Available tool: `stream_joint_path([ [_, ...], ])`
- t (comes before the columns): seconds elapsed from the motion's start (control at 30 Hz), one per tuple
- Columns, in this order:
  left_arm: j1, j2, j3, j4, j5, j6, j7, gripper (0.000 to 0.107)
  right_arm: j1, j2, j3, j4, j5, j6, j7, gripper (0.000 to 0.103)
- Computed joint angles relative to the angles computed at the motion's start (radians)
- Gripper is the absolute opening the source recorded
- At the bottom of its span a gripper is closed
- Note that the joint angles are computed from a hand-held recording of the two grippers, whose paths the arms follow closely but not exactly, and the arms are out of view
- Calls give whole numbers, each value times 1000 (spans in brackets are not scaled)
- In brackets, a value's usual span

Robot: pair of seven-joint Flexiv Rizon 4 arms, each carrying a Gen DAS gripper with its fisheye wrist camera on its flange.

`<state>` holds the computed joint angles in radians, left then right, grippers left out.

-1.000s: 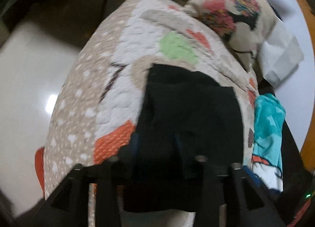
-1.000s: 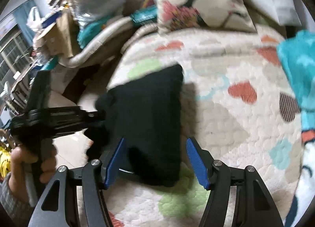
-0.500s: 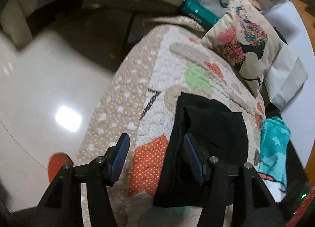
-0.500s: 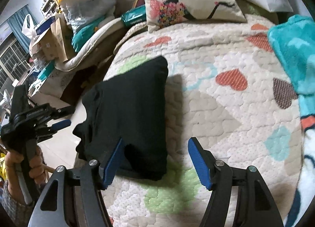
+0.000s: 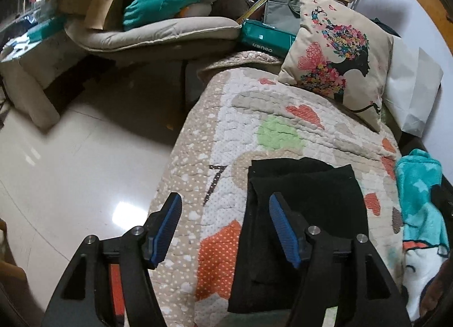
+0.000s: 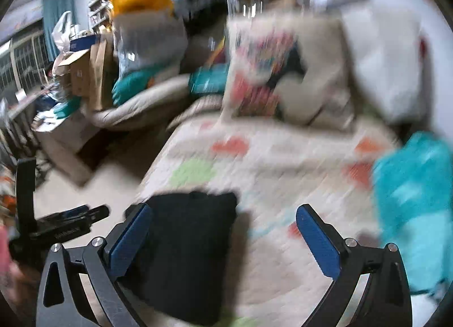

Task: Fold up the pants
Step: 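Position both open grippers at the edges of the folded black pants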

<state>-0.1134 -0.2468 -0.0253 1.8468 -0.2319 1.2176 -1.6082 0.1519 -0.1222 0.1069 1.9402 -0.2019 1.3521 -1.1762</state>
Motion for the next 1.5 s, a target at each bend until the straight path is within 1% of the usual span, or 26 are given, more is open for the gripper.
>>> stream_joint_path([
  [0.03, -12, -2, 18, -11, 36, -11, -29, 64, -28, -20, 43, -39, 100, -45, -69, 98],
  [0.07, -18, -2, 28, -17, 60, -18, -47, 64, -32, -40, 54, -65, 154, -78, -106, 92],
  [0.1, -24, -5, 36, -27, 85, -28, -64, 64, -24, -49, 49, -68, 174, -91, -122, 90],
  [0.17, -32, -10, 48, -44, 129, -47, -94, 64, -30, -68, 63, -76, 228, -111, -166, 80],
  [0.23, -49, -17, 66, -71, 197, -70, -136, 64, -42, -86, 81, -93, 301, -138, -216, 79],
  [0.27, -52, -20, 69, -80, 217, -78, -147, 64, -41, -89, 80, -91, 315, -141, -223, 79],
  [0.37, -59, -27, 71, -101, 269, -92, -167, 64, -35, -100, 68, -87, 322, -134, -225, 79],
  [0.5, -60, -31, 63, -110, 294, -99, -167, 64, -30, -103, 54, -74, 312, -112, -207, 79],
  [0.6, -55, -33, 53, -110, 285, -107, -153, 64, -35, -107, 52, -70, 311, -109, -199, 79],
  [0.8, -45, -27, 39, -95, 250, -99, -123, 64, -60, -112, 72, -92, 376, -127, -220, 79],
  [1.5, -40, -26, 28, -83, 196, -115, -84, 64, -61, -122, 73, -103, 405, -137, -236, 79],
])
